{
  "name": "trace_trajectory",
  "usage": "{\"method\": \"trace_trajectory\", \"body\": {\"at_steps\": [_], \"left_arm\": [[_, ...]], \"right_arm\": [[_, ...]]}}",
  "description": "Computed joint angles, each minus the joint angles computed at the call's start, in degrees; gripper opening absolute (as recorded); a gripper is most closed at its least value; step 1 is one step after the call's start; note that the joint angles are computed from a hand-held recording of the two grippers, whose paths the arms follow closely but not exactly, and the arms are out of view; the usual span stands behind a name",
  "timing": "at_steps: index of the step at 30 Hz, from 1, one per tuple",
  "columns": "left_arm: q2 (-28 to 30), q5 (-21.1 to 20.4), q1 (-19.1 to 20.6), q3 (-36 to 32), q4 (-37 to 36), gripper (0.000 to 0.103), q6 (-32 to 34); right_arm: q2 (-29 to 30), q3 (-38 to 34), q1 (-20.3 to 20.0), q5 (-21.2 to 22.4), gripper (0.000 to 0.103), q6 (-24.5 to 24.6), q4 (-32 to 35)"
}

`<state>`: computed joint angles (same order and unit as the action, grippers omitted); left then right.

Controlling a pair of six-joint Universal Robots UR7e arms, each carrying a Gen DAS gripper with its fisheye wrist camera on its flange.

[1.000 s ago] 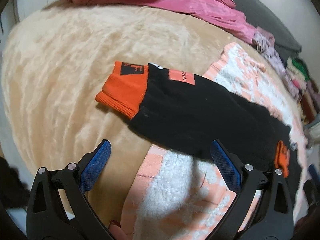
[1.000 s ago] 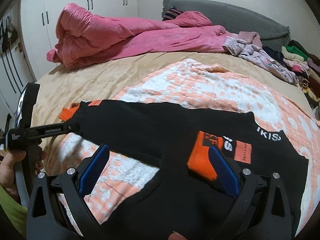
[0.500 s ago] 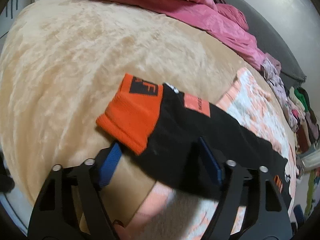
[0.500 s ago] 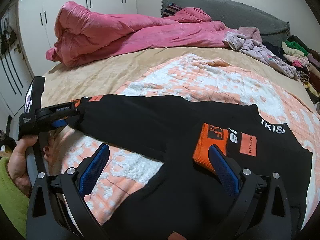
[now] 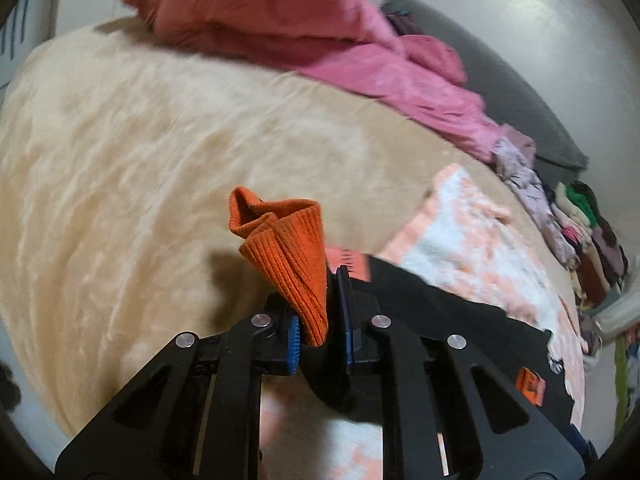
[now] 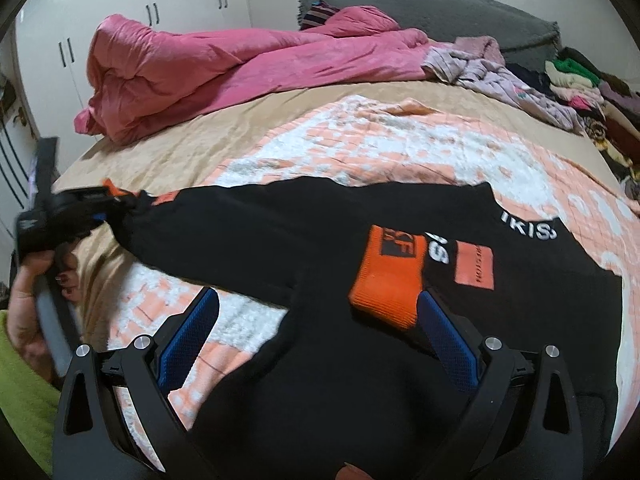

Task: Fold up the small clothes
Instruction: 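Carry the cuff across the shirt and lay it over the first cuff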

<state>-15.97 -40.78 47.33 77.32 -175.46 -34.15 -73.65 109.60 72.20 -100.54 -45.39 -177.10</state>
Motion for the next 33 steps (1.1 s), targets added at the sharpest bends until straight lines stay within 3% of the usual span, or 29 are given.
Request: {"method": "trace_trajectory", "body": {"at_steps": [12,22,33], "left_arm": [[4.7,-6.1,-5.2,-8.8,0.0,0.007,12.0],[12.7,-12.4,-8.3,-21.6,7.8,0.006,16.3],[23.9,-17.8,-10.9,-39.0,21.3,0.006,18.4]], "right_arm": [[-4.7,0.7,-4.5,3.4,0.098,3.9,0.7],[-9.5,0.5,-11.0,7.0,0.098,8.6,0.7],[-13.9,-0.1,-18.9,11.0,0.098,14.7,1.0]]}}
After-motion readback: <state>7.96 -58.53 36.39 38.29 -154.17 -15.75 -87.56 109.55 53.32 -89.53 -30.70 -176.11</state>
